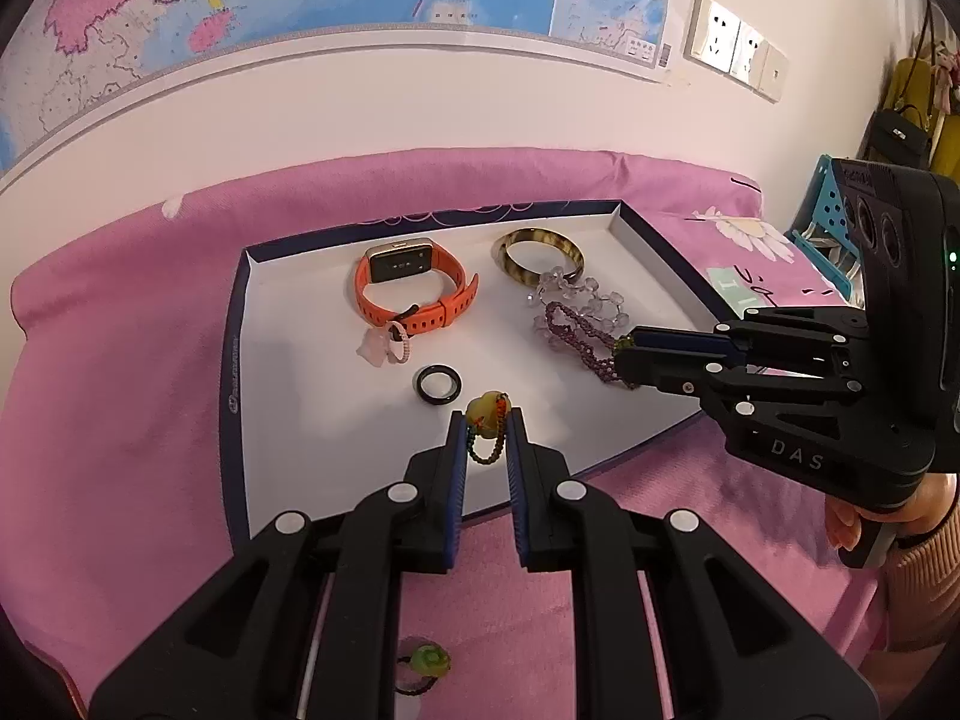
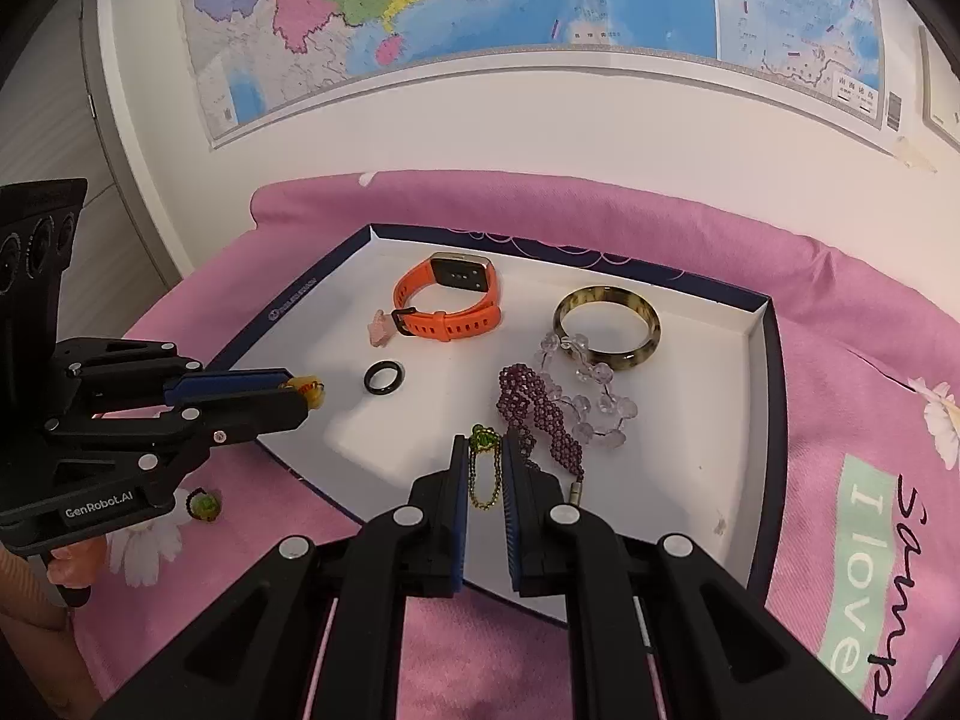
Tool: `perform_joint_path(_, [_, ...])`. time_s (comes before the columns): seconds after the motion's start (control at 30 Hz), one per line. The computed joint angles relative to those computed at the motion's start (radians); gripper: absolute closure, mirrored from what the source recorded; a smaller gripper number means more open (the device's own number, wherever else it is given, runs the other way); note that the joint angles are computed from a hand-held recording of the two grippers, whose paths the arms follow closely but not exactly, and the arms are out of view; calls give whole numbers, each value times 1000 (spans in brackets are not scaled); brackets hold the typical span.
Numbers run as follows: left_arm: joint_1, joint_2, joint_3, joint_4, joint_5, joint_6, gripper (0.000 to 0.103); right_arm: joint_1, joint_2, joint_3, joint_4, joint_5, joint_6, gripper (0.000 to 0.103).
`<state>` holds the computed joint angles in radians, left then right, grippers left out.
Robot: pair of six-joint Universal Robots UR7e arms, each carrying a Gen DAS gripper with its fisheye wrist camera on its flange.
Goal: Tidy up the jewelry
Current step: 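Carry the yellow-stone ring and gold chain ring over the box lid with both grippers, then open both grippers to drop the rings into the lid, then withdraw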
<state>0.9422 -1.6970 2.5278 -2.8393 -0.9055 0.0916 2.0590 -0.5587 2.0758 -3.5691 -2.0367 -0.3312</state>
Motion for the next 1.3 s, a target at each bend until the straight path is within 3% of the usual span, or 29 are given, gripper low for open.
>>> perform_joint_path(0.93, [49,74,-23,-30,-7,-3,90,-19,22,-26,38,-13,17,94])
perform_joint_path(1.23, [65,89,-30,-33,-21,0,89,-24,22,-26,32,-10,37,89])
perform_joint_path(1.3, [64,86,-26,-40,-21,2,81,-26,19,-22,24,-7,41,89])
